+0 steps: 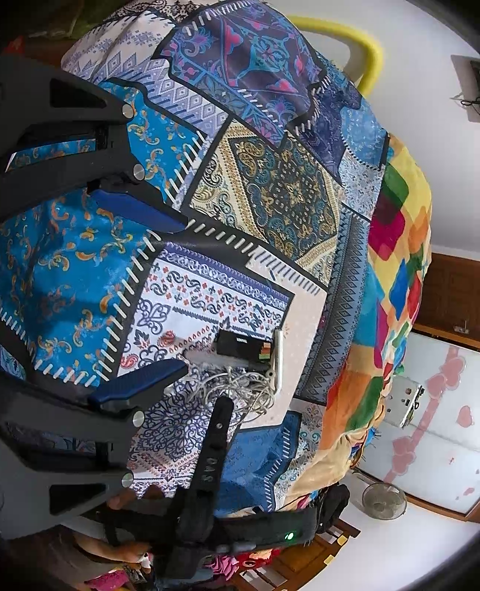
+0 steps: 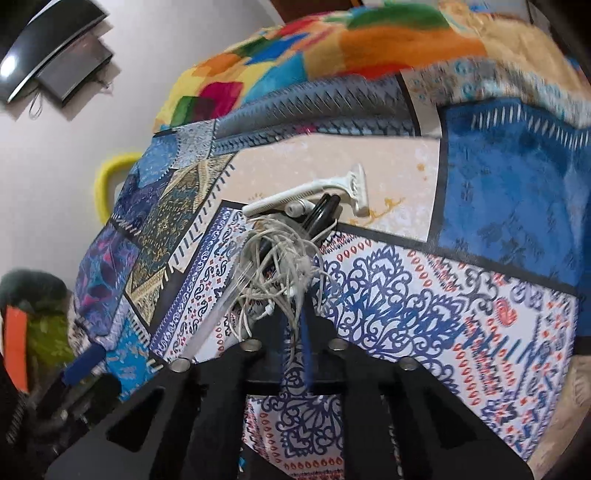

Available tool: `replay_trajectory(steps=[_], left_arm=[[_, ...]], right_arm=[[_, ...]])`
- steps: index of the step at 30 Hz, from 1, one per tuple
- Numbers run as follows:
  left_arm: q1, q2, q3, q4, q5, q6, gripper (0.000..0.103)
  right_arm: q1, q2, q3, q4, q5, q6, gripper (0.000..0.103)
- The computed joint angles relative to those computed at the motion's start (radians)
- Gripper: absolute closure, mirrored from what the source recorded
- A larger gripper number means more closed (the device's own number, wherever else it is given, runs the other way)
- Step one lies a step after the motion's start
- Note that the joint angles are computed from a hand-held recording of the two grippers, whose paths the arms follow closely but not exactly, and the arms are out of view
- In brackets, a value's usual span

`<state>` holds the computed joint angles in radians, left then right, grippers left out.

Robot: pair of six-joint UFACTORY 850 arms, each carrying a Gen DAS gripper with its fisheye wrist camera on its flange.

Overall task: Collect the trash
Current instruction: 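Grasp the clear black-capped pen with the left tool while the right tool grasps the white cables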

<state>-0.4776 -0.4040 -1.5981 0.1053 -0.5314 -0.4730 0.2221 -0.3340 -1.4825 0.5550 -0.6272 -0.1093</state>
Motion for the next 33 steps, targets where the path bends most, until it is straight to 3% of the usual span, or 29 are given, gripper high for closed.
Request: replay_trajectory(steps=[7,10,15,17,23,26,29,33], left_arm=[[-0.011,-0.052,-0.074,-0.038,-0.007,0.064,0.036],[-0.015,-0.115,-0.148,-0.118,-0.042,0.16,0.05],[-0.036,-0.223,-0.268,-0.123,-0.109,0.233,0.076],[-0.041,-0.258,-0.304,-0.114,-0.132,0.237,0.08],[-0.041,-0.33,-0.383,-0.118,-0.161,0.242,0.084],[-0.048,-0.336,-0.386,-0.084,-0.148,0.222,0.086],[-0.059,-0.336,-0.385,-0.024,-0.151,0.194,0.095],[-0.06,-0.324,-0.37,-0.043,-0.151,0.219,0.096]], right_arm=[[0.012,0.094,0.077,-0.152,0.063,0.015,0.099],[0.003,0.119,0.097,-0.173,0.07,0.021,0.099],[-0.024,0.155,0.131,-0.177,0.078,0.03,0.099],[-0.032,0.168,0.144,-0.191,0.086,0.044,0.099],[-0.056,0.192,0.17,-0.205,0.106,0.056,0.099],[-0.064,0.198,0.173,-0.217,0.119,0.064,0.099],[-0.071,0.195,0.161,-0.206,0.126,0.064,0.099],[-0.077,0.21,0.155,-0.172,0.14,0.037,0.099]])
